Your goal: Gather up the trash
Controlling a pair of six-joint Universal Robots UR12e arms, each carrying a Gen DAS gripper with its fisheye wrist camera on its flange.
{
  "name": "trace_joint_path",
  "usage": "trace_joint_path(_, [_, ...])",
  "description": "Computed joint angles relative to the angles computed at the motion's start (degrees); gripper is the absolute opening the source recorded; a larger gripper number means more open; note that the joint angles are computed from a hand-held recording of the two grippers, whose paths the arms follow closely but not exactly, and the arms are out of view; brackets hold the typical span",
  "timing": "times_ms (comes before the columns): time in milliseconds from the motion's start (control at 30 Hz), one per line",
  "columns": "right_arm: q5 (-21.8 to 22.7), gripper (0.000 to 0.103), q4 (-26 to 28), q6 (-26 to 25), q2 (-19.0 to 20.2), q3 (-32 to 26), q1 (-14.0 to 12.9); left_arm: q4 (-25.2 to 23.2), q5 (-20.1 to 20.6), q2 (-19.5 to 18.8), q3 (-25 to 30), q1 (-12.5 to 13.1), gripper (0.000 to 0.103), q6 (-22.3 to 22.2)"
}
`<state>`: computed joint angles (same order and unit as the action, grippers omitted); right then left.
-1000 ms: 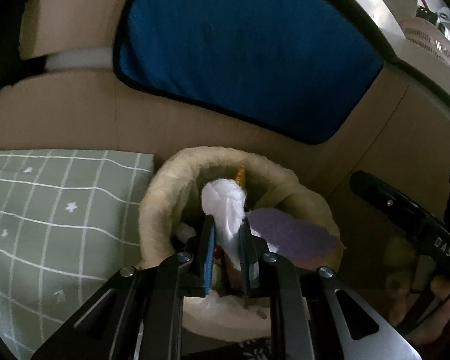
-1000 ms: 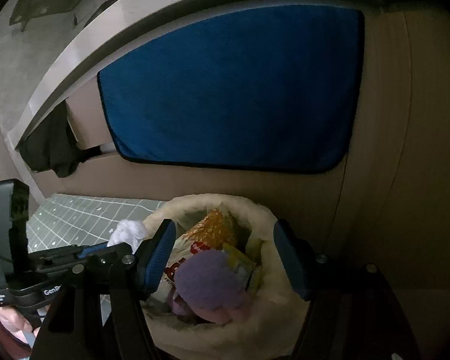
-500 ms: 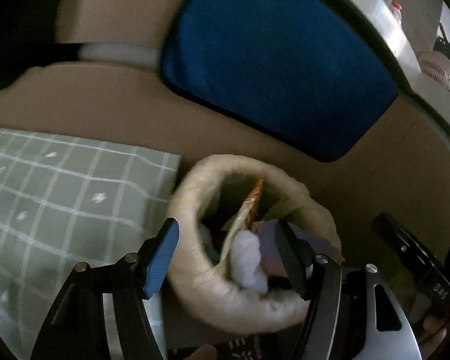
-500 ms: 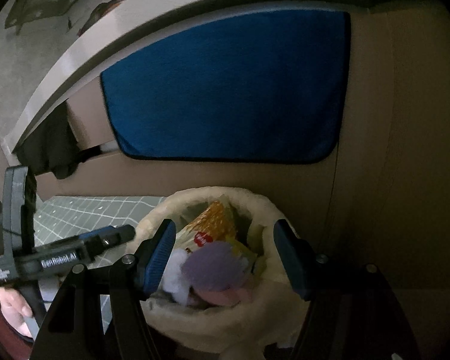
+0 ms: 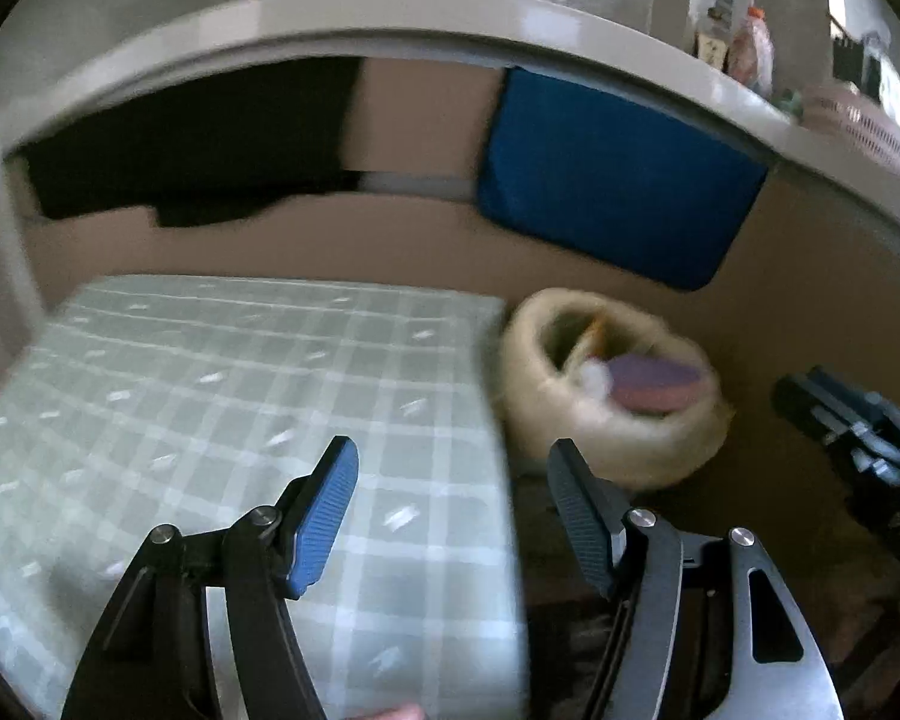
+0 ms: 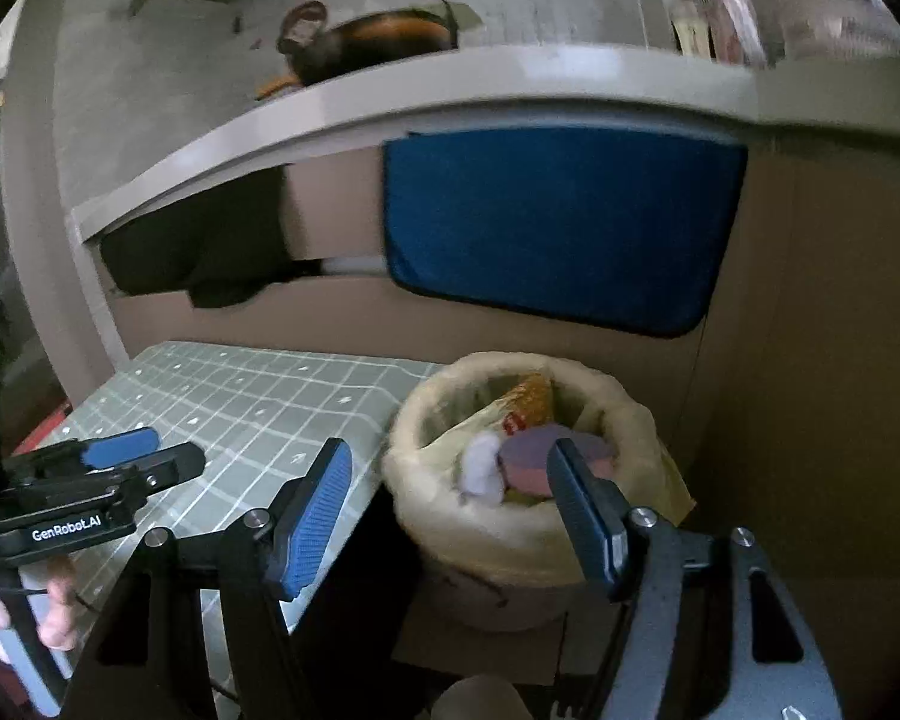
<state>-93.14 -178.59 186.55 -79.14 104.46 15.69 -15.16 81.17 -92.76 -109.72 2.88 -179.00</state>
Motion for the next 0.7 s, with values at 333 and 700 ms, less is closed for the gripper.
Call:
trace_joint_path(333, [-2.18,0.066,-1.26,-2.74,-2.6,3.95,5.03,9.97,6.68,7.4,-9.29,1.1,0.066,-0.18])
trace_joint_path(700, [-4.81,0.067,-6.87,-4.83,-3.56,6.11,8.52,14.47,8.96,11.17,-13.76,1.38,0.066,-1.95])
